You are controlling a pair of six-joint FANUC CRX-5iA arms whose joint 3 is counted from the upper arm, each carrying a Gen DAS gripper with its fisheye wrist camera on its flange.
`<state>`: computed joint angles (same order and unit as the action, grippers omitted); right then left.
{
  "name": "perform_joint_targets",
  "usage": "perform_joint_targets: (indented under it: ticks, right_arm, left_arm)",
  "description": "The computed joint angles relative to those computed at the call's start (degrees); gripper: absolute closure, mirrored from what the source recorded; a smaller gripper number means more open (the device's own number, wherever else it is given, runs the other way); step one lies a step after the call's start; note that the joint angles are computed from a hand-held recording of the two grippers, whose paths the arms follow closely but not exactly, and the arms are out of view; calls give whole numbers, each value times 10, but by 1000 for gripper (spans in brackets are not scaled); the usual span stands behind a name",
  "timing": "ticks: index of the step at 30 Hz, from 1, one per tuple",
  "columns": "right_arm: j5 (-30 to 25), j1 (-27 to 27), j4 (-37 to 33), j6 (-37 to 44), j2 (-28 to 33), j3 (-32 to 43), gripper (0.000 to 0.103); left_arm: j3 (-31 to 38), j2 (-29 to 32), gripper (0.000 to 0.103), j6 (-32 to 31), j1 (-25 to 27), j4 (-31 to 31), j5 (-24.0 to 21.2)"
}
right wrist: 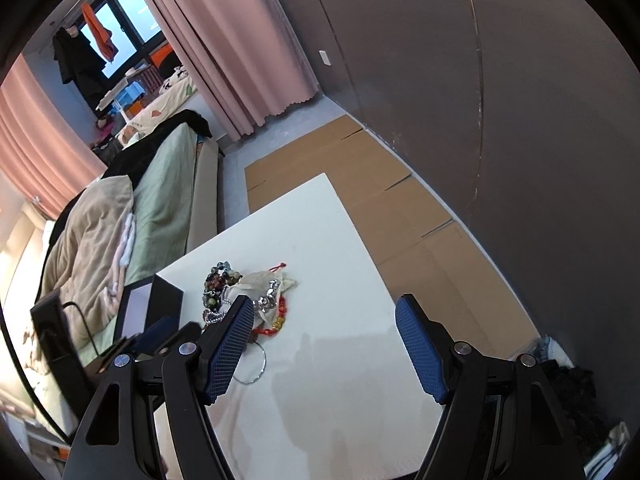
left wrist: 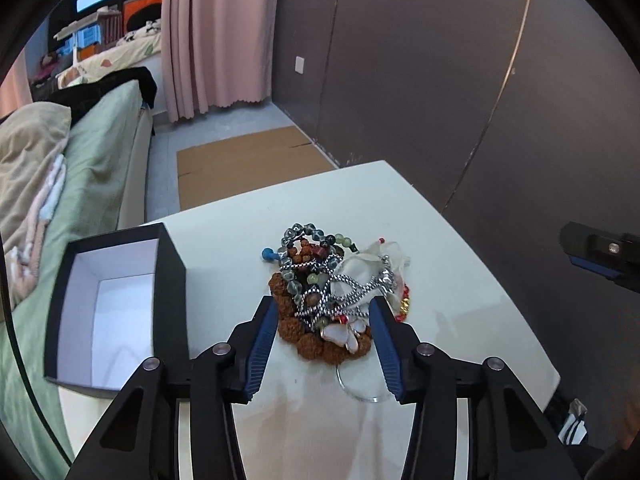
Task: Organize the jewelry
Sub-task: 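Move the left tool to the jewelry pile and close on a silver chain, then lift the silver chain with the left tool while the right tool grasps the white cloth pouch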
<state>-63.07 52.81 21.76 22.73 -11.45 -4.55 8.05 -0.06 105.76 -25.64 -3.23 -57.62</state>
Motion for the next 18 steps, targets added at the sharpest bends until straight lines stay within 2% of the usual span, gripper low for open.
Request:
perform_joint_targets:
  ticks: [6,8,9,11,15,16,18]
  right_arm:
    - [-1,-14,-21,15,9,11,30]
    - [-1,-17,-27,18,12,14,30]
    - [-1,-18,-29,21,13,16,30]
    - [-3,-18,-33,25,15,19,30]
    - [-3,-17,-35,33,17,20,30]
    - [-4,-16,-35,34,18,21,30]
    - [-4,-17,-39,36,19,22,30]
  left_arm:
    - [20,31,61,-6,0,-3,-13]
    - [22,38,72,-12,1,3,-16]
    - [20,38,73,-11,1,3,-13]
    - [15,33,88,-12,2,3,-3]
    - [-1,18,89,-19,8,13,15]
    - [-2,15,98,-19,9,14,17]
    - [-10,5,98,-19,14,20,25]
